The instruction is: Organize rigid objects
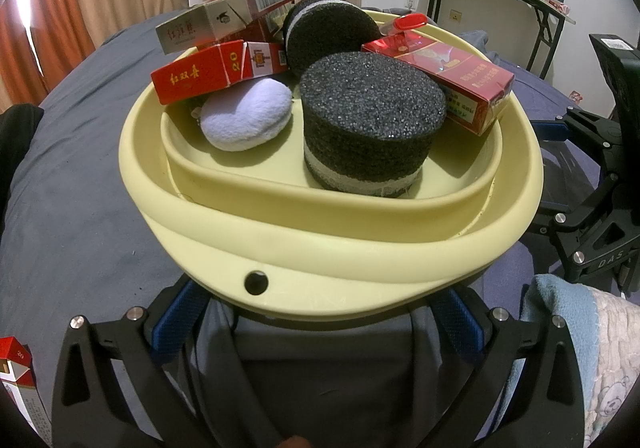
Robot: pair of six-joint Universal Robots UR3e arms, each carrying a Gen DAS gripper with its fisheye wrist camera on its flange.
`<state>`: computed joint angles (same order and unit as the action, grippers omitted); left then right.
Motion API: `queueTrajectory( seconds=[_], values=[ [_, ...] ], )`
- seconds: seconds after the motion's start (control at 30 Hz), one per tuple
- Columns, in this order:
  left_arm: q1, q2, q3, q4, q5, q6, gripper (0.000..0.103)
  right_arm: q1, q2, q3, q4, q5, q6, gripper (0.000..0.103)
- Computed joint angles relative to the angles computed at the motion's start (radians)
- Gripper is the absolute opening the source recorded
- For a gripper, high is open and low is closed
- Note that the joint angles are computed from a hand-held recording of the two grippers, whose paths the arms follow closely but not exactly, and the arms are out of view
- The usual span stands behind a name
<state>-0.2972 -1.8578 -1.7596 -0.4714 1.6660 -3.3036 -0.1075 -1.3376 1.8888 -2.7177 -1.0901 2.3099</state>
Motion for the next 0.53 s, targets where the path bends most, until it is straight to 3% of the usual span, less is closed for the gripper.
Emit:
queueTrajectory(
  seconds=[0.53],
  values=[
    [-0.005,-0.003,0.001,0.003,0.007,-0.001,0.103,0.0,0.0,0.0,0.0,0.0,0.0,0.103]
  ],
)
